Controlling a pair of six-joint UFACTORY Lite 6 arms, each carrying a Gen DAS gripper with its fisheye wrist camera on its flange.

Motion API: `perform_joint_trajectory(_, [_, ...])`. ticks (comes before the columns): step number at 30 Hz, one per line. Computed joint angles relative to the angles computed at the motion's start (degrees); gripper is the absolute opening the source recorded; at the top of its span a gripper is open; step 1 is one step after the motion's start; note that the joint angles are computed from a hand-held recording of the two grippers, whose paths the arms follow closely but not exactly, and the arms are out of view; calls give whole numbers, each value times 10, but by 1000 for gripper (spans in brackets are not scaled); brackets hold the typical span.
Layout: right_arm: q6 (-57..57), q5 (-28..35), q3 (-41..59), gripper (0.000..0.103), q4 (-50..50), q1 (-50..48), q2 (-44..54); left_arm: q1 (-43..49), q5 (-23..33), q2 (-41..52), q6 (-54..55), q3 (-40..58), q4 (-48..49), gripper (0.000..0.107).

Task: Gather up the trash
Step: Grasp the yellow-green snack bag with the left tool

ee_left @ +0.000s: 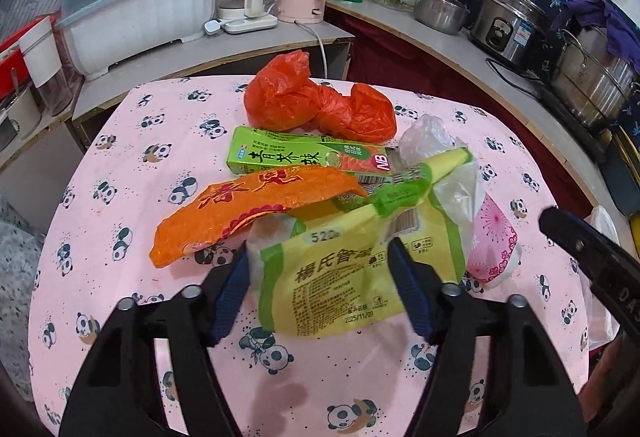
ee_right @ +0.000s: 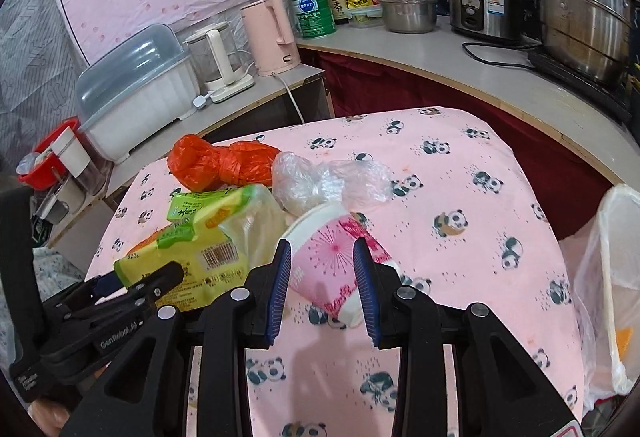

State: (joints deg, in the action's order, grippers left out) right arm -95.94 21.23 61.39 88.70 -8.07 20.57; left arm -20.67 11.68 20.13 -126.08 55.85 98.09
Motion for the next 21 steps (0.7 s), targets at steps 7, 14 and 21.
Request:
perform_joint_trajectory(7, [81,-21,123,34,-62,40,99,11,-20,10,-13,17,25,12])
perform_joint_trajectory(14, [265,-13,291,36,-213,49,216,10,-9,9,12,48,2,10])
perform_joint_trajectory(21, [495,23,502,38,-427,64,372,10,21,85,223,147,-222,9])
